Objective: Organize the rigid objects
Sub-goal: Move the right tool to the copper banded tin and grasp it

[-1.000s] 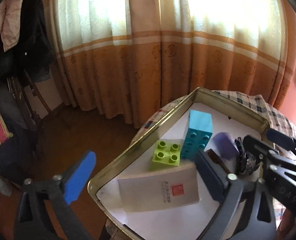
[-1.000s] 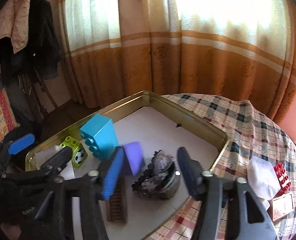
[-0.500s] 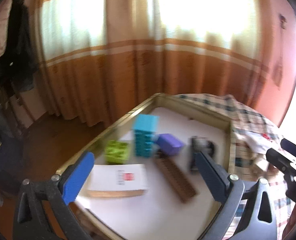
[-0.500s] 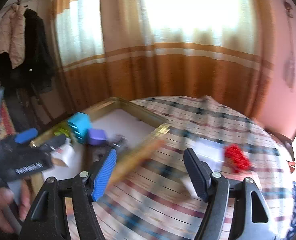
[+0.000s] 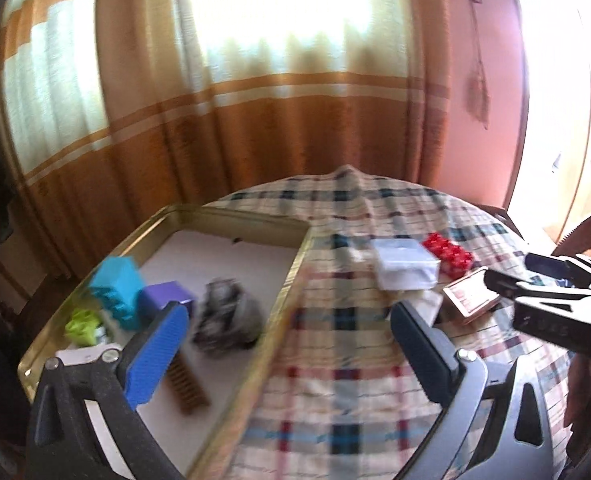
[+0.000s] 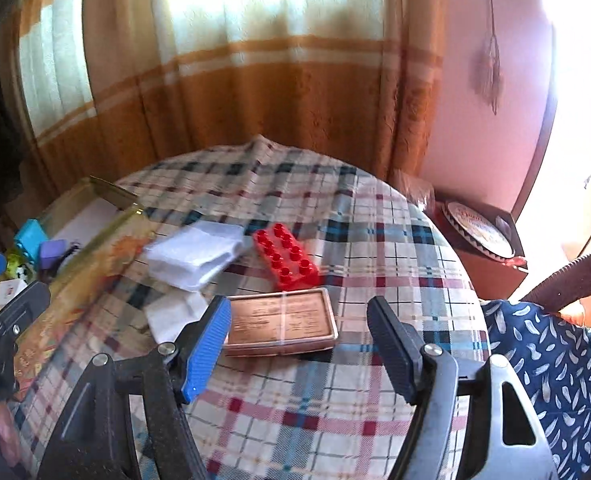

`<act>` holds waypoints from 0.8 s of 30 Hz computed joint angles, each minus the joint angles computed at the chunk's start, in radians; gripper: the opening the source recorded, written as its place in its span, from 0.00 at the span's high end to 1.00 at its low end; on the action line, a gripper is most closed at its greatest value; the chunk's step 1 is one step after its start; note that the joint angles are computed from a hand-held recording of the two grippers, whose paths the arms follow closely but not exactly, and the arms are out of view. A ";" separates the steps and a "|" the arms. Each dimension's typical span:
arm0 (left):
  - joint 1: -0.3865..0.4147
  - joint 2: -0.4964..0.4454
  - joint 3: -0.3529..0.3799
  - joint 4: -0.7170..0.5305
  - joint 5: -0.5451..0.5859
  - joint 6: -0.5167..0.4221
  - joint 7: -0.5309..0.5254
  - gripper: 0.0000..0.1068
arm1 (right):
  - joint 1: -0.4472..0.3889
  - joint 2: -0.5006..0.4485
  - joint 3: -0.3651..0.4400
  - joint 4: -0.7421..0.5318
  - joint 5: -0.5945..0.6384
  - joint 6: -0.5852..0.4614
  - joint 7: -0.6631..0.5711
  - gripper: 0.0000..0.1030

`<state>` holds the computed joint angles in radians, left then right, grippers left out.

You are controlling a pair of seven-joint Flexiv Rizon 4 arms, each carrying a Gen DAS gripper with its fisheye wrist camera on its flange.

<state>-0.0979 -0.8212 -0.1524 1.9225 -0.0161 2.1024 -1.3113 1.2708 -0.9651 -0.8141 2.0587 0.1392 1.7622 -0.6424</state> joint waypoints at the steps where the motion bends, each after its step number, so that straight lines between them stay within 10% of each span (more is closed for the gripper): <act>1: -0.003 -0.005 -0.005 -0.013 0.004 -0.016 0.007 0.04 | -0.009 0.003 0.005 -0.004 -0.008 -0.007 -0.006 0.30; 24: -0.069 -0.054 0.032 -0.122 -0.108 -0.186 0.047 0.04 | -0.180 0.062 0.171 -0.066 -0.137 -0.031 -0.034 0.20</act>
<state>-0.1670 -0.8750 -0.1208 1.8004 -0.1239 1.9163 -1.2644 1.0910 -0.9035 -0.6427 1.9924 0.0020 1.7311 -0.6760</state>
